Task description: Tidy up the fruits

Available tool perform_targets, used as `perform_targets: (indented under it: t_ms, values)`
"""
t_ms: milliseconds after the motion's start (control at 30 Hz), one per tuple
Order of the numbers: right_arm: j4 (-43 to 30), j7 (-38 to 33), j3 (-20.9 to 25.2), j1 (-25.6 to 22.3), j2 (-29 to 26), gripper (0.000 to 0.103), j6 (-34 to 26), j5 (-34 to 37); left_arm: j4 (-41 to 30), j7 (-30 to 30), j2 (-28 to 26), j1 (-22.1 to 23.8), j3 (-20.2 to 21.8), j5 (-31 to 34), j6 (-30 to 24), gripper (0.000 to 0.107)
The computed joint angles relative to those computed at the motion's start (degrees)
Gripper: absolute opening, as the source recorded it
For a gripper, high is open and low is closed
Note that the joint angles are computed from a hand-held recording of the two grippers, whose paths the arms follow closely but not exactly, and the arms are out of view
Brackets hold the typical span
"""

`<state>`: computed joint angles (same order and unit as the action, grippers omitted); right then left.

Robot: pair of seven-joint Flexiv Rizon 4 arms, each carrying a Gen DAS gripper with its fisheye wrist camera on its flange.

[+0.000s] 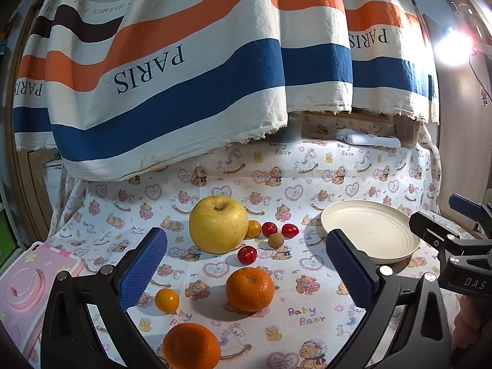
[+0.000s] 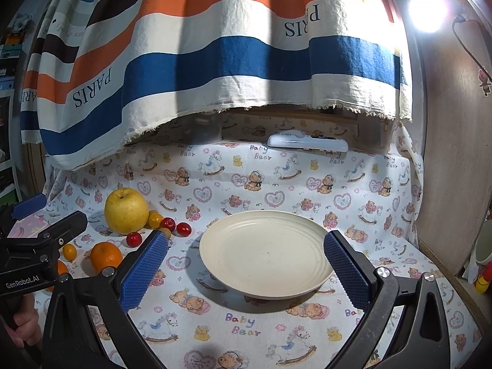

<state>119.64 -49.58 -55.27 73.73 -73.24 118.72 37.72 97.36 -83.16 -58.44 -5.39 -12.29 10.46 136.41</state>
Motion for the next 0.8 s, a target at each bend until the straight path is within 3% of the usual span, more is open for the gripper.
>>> perform_targets:
  t_ms: [300, 800]
  values:
    - [-0.1, -0.8, 0.3, -0.2, 0.0, 0.098, 1.0, 0.2, 0.3, 0.0, 0.2, 0.2, 0.1, 0.1, -0.1, 0.103]
    - [-0.2, -1.1, 0.1, 0.1, -0.1, 0.1, 0.4, 0.8, 0.4, 0.0, 0.3, 0.1, 0.2, -0.1, -0.2, 0.103]
